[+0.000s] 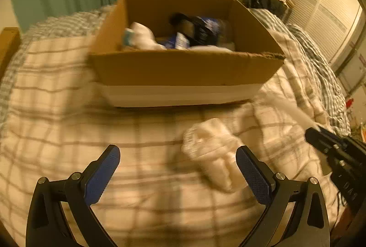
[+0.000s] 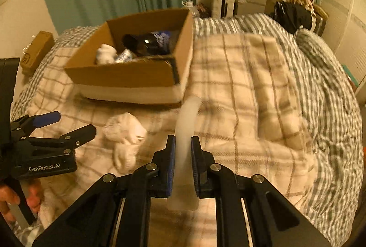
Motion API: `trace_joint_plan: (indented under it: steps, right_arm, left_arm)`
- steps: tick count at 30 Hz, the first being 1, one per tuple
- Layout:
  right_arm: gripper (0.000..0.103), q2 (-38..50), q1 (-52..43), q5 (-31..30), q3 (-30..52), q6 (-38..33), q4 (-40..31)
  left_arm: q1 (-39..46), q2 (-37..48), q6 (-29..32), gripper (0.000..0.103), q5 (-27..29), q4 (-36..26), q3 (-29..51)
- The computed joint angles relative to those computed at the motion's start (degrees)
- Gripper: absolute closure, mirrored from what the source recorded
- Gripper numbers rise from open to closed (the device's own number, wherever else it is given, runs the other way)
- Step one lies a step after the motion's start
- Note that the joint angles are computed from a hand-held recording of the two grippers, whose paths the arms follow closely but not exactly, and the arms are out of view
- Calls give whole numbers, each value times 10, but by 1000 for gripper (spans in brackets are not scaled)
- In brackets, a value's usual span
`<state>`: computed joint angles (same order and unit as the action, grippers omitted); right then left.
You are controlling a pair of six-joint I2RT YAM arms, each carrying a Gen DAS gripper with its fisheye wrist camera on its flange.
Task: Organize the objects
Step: 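Grasp the white lace cloth with the left gripper, then carry the lace cloth and plastic strip into the box and release both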
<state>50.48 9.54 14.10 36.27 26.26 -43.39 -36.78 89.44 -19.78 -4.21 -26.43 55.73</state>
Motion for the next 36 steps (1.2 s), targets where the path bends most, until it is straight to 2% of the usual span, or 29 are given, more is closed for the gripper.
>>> trace_joint_plan:
  steps: [5,7,8,9,10,13,16,20,25,31,34,36]
  right_arm:
    - [90,15,-48,-30,-31,-23,47]
    - [91,22,-65,-44,-39,-30,59]
    - [91,22,-70,-49,-42,-31,61]
    - [91,23,-72,-51,-44,-31,63]
    - [91,25,-72,-51,-44,-30,64]
    - [91,24,-59,-41,-41,-23,58]
    - [91,14,-41,-24,-32,-15,40]
    - [91,-13,-9,2,-1,5,-6]
    - [91,-41,93,82,75,66,-97]
    - [91,-12,248,205,197,156,-203]
    - [91,19,316,259,263,194,-248]
    - [91,38,335,278,296,196,-262]
  left_arm:
    - [-23,76,2,7,22,21,30]
    - [-30,104,9,22,31,19,43]
    - [-30,117,13,35,42,16,49]
    - [-29,128,15,54,56,13,53]
    - [-28,134,17,66,66,11,55]
    - [-28,118,17,81,68,12,45]
    - [-32,77,11,86,46,-3,29]
    - [-40,-2,0,86,8,-31,9]
    - [-47,-121,-10,87,-31,-83,5]
    - [-35,-213,12,87,-47,-147,54]
    - [-36,-226,16,87,-62,-171,87]
    - [-25,-231,28,87,-63,-185,110]
